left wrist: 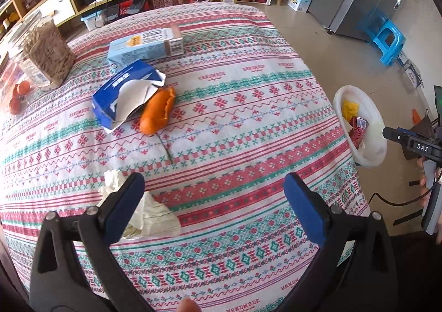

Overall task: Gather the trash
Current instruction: 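Grasp the crumpled white tissue on the bed with the left tool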

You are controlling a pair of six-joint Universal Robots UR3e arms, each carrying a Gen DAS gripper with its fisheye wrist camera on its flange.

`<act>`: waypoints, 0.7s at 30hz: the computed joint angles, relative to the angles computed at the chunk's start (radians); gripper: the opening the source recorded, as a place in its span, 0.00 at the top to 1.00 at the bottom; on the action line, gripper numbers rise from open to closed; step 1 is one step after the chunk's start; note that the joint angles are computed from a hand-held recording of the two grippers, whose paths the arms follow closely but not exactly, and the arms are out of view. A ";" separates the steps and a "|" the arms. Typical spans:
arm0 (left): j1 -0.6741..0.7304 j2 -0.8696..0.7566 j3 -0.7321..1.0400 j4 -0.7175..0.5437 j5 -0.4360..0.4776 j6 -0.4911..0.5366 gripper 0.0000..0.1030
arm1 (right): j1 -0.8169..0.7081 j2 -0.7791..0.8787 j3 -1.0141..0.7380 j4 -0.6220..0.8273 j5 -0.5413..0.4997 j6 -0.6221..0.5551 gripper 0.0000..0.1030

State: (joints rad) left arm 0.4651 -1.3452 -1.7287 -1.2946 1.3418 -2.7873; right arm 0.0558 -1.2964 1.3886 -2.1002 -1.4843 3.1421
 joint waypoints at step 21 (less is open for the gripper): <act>0.326 0.038 -0.085 -0.129 -0.027 0.107 0.05 | 0.237 0.193 -0.282 0.092 -0.054 0.020 0.14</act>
State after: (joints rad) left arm 0.7914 -1.3071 -1.8138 -1.4236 1.3151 -2.6805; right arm 0.2924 -1.1037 1.1068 -2.0079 -1.5385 3.1623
